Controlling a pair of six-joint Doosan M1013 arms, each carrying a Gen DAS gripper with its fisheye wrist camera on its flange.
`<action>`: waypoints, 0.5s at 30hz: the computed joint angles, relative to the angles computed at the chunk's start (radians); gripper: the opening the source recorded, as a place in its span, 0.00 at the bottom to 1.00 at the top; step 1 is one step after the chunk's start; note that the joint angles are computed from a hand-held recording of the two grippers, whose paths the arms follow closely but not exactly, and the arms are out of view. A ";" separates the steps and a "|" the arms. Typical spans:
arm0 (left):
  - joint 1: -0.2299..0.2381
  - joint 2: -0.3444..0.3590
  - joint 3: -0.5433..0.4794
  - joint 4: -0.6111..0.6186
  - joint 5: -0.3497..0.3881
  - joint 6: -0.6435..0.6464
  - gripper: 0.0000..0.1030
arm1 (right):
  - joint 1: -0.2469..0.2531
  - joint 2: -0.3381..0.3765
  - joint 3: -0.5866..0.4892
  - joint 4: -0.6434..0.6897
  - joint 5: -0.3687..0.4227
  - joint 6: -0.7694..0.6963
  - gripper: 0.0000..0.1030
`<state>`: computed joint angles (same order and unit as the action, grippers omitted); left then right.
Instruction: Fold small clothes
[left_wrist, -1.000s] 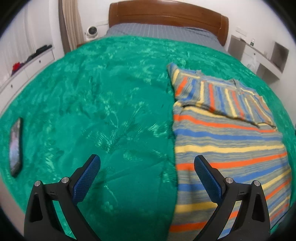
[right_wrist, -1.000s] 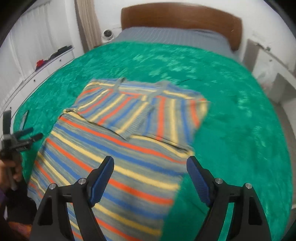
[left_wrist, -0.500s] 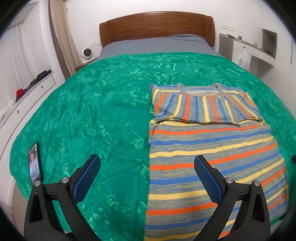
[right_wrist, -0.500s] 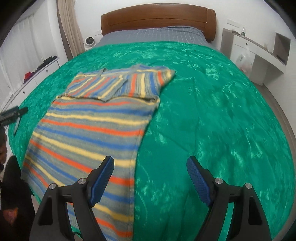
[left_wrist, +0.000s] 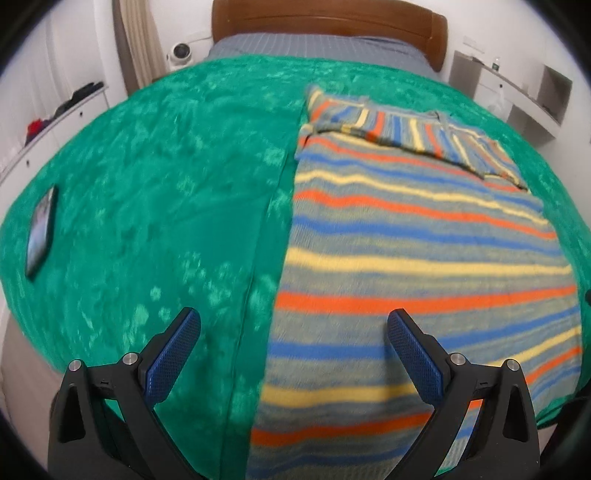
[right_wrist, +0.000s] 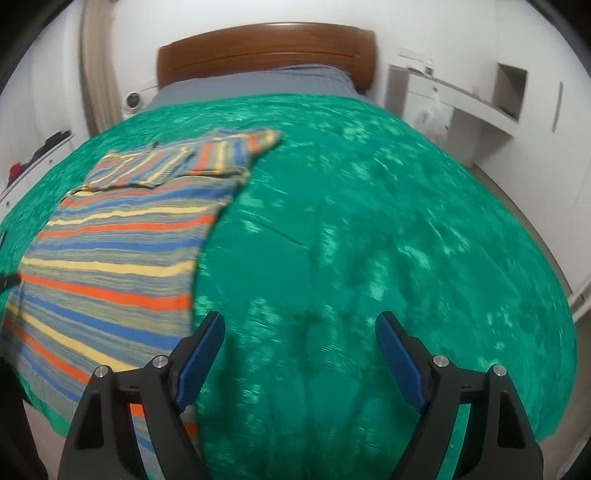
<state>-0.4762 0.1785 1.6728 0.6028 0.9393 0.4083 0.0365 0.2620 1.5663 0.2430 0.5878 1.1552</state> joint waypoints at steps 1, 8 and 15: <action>0.000 -0.004 0.003 -0.002 0.000 0.002 0.98 | -0.005 0.001 -0.003 0.008 0.005 0.000 0.81; 0.053 -0.055 0.038 -0.171 -0.026 0.108 0.98 | -0.037 -0.004 -0.033 0.099 0.127 -0.096 0.81; 0.076 -0.058 0.036 -0.421 -0.001 0.349 0.98 | -0.050 -0.006 -0.067 0.112 0.416 -0.263 0.81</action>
